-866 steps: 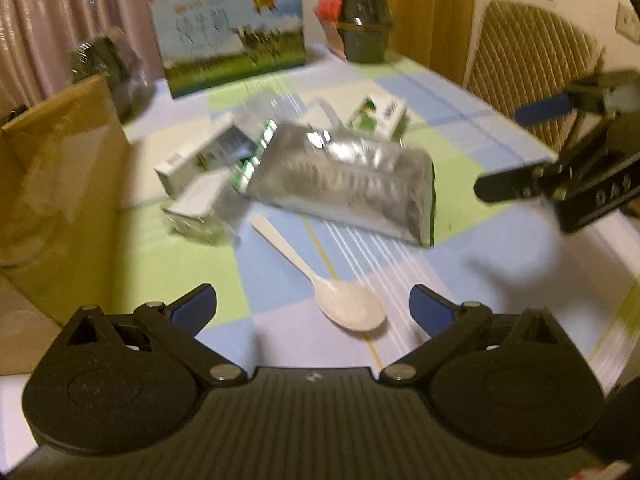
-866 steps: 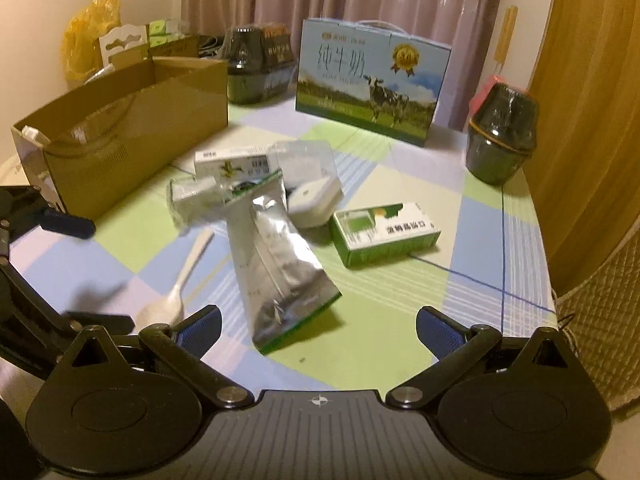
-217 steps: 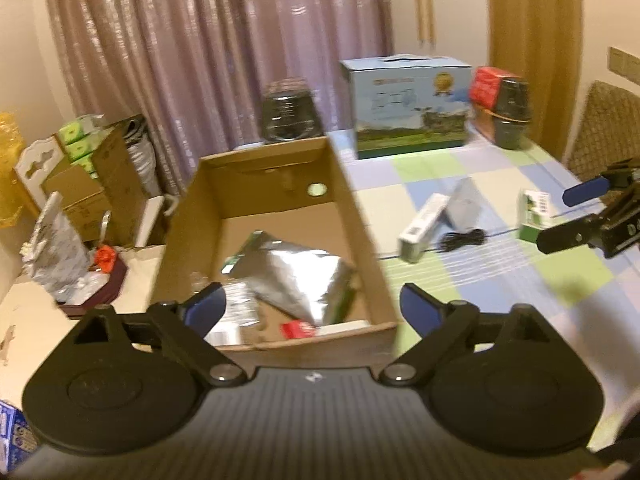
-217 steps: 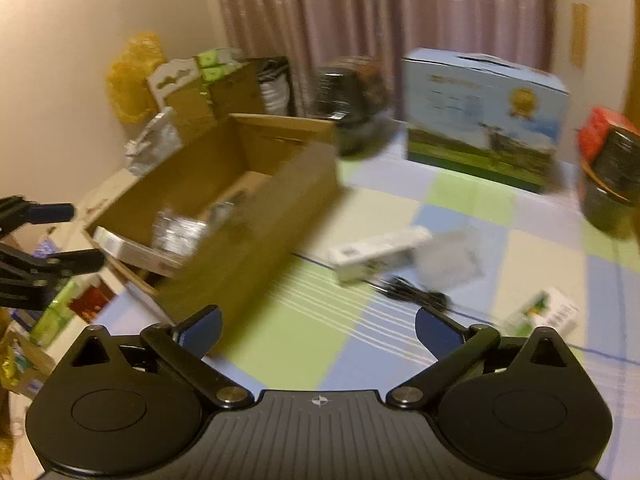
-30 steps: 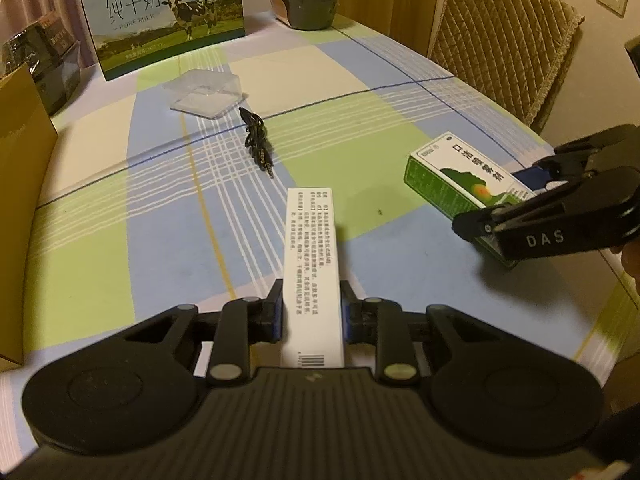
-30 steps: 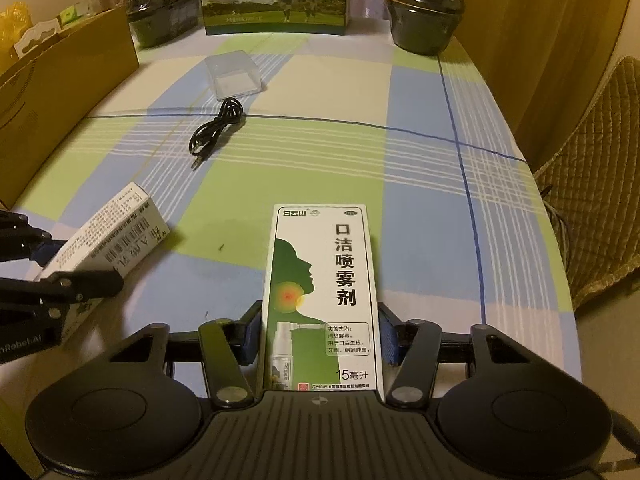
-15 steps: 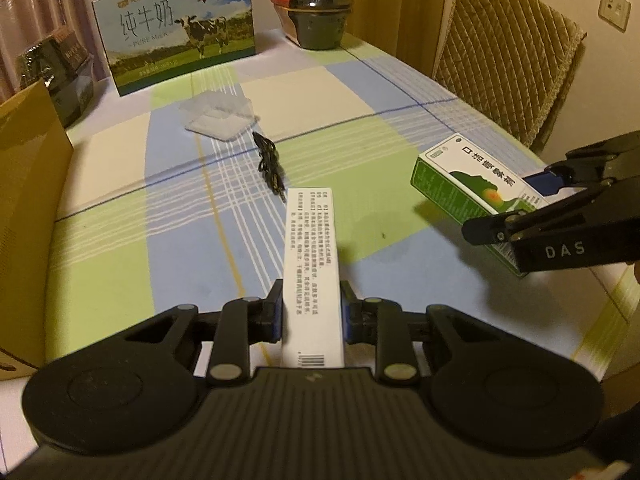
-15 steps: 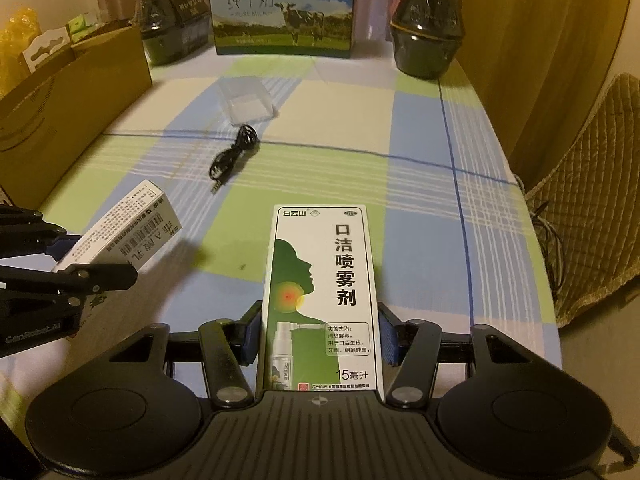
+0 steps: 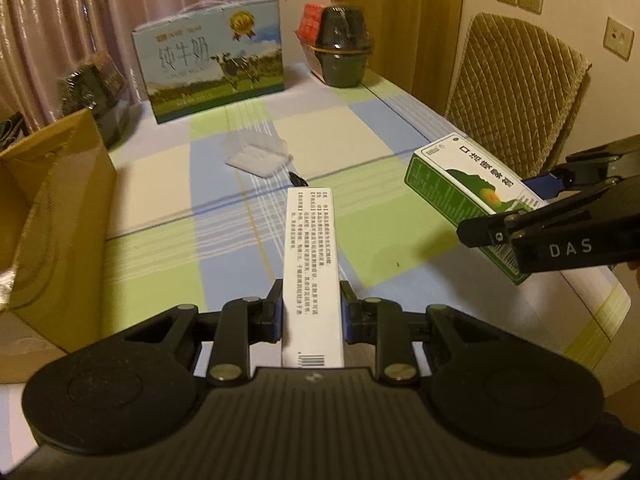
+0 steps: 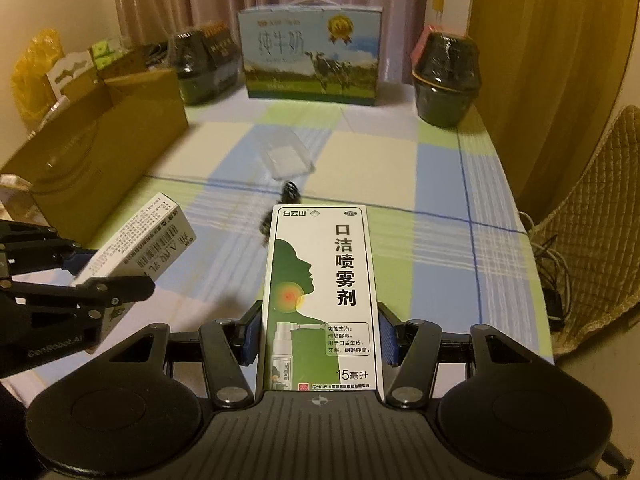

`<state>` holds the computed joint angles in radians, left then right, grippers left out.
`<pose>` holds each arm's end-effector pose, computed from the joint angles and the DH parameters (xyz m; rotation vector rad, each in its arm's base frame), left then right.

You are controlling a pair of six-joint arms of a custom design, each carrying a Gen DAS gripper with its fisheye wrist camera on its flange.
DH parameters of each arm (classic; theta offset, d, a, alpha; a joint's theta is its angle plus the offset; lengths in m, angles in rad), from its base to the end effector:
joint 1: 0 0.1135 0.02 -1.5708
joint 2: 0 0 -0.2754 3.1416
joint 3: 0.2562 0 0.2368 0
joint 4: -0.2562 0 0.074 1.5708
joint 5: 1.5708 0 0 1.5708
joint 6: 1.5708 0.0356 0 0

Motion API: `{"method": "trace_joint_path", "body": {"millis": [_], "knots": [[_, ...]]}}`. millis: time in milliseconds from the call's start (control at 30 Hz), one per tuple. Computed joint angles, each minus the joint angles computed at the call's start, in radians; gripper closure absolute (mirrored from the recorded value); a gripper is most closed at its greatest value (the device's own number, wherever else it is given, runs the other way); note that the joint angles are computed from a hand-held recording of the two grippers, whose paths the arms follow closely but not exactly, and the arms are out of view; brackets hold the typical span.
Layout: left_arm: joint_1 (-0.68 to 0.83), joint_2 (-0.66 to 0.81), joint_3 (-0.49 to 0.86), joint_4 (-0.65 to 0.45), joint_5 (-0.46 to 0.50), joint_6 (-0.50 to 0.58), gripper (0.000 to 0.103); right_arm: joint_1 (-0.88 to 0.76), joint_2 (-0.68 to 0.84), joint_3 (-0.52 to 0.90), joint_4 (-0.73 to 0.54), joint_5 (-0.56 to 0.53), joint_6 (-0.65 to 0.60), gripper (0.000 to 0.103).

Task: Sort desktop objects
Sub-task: 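Lift both boxes and carry them toward the cardboard box, then open the left tool to drop the white box in while the right tool drops the green box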

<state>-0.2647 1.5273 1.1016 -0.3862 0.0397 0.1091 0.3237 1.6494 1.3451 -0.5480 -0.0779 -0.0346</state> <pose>0.3054 -0.0843 0.2692 0.4618 2.3401 -0.1211 0.3312 0.1140 0.2942 -0.4684 2.3867 0.2253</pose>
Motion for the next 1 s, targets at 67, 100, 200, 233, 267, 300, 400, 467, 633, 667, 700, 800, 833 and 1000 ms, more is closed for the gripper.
{"method": "trace_joint_path", "body": {"millis": [67,100,200,233,267,300,400,467,633,667,700,800,833,1000], "knots": [[0.011,-0.022,0.005,-0.014,0.001,0.003,0.081,0.014,-0.002,0.021,-0.012,0.003,0.001,0.050],[0.014,-0.029,0.006,-0.017,-0.003,0.004,0.081,0.023,-0.004,0.031,-0.017,0.005,0.002,0.050],[0.029,-0.053,0.015,-0.031,-0.004,0.002,0.081,0.043,-0.007,0.058,-0.030,0.013,0.003,0.050],[0.033,-0.058,0.019,-0.037,-0.005,0.003,0.081,0.049,-0.008,0.066,-0.034,0.014,0.005,0.050],[0.038,-0.065,0.024,-0.043,-0.007,0.006,0.081,0.055,-0.008,0.075,-0.039,0.013,0.007,0.050],[0.046,-0.069,0.027,-0.047,-0.004,0.010,0.081,0.062,-0.006,0.086,-0.044,0.014,0.009,0.050],[0.073,-0.080,0.041,-0.062,0.013,0.018,0.081,0.085,0.008,0.124,-0.064,0.016,0.006,0.050],[0.097,-0.090,0.051,-0.072,0.019,0.028,0.081,0.101,0.022,0.155,-0.074,0.015,0.008,0.050],[0.196,-0.106,0.088,-0.103,0.056,0.080,0.081,0.172,0.094,0.288,-0.104,0.017,0.021,0.050],[0.225,-0.104,0.102,-0.111,0.066,0.092,0.081,0.187,0.115,0.324,-0.112,0.014,0.028,0.050],[0.254,-0.100,0.118,-0.119,0.079,0.104,0.081,0.209,0.144,0.371,-0.124,0.011,0.038,0.050],[0.354,-0.082,0.173,-0.138,0.112,0.146,0.081,0.267,0.228,0.507,-0.153,0.014,0.056,0.050],[0.397,-0.070,0.199,-0.146,0.125,0.166,0.081,0.289,0.262,0.561,-0.165,0.018,0.063,0.050],[0.571,0.025,0.343,-0.188,0.199,0.234,0.081,0.384,0.503,0.953,-0.293,0.015,0.112,0.050]]}}
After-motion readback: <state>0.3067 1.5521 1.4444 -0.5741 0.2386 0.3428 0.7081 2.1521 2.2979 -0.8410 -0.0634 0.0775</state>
